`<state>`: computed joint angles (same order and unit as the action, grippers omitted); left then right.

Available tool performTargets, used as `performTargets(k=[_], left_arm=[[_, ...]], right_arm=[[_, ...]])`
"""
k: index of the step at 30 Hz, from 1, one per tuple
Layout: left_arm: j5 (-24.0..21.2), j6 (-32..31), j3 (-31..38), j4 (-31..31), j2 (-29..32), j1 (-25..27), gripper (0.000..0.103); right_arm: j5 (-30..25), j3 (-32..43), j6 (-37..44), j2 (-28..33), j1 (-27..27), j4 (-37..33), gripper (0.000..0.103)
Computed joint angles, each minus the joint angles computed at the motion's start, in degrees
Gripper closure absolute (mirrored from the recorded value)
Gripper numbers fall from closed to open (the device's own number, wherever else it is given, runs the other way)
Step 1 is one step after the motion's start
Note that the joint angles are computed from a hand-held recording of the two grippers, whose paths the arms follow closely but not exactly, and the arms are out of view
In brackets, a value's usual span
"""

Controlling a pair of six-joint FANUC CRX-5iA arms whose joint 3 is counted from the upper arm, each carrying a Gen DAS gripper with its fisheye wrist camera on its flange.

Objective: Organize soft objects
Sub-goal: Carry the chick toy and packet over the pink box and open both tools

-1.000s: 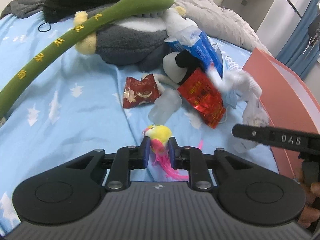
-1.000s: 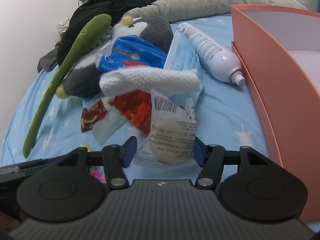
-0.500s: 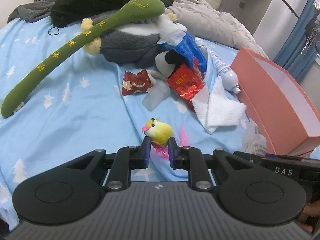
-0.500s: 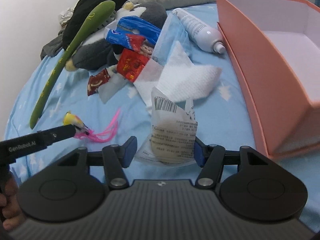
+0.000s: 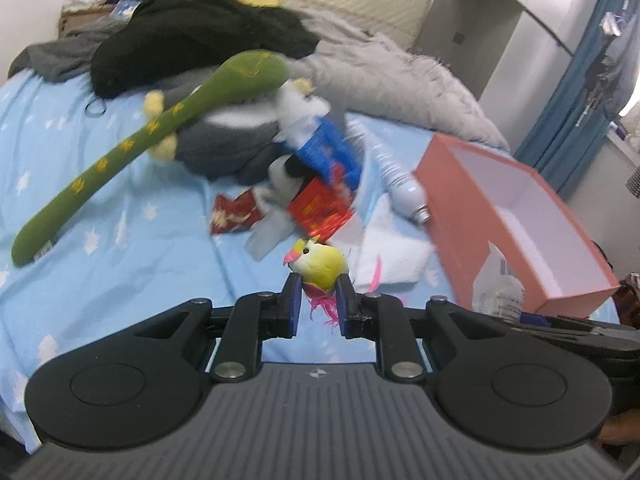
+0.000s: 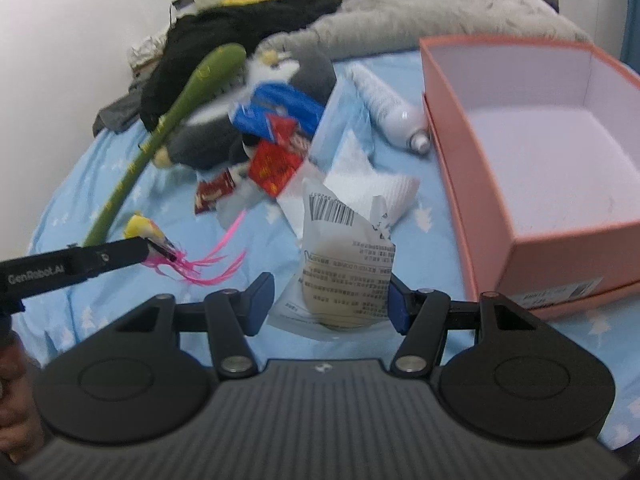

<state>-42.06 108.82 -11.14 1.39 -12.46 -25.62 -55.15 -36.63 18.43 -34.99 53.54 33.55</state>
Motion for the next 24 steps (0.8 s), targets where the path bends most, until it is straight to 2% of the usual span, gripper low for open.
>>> performTargets(k=[4,12,19,24], left_arm=[[0.6,-0.9,2.4,0.2,0.4,-1.7,0.081],[2.3,-6.8,7.4,2.6,3.3,-5.5,0.081],[5.2,-10.6,11.1,6.4,7.3,-9.5,0.081],[6.2,-13.4,16.5,7.9,12.1,-11.8,0.081]], right_arm=[[-1.6,0.0,-1.4,-1.5,1.3,4.5,0.042],[-5.8,-1.2,-5.5,-5.5,3.0,13.5,0.042],[-14.2,-2.6,-9.2,-10.4,5.9,19.3,0.042],[-16.5,-2.7,-8.1,-12.4,3.8,21.8,0.042]])
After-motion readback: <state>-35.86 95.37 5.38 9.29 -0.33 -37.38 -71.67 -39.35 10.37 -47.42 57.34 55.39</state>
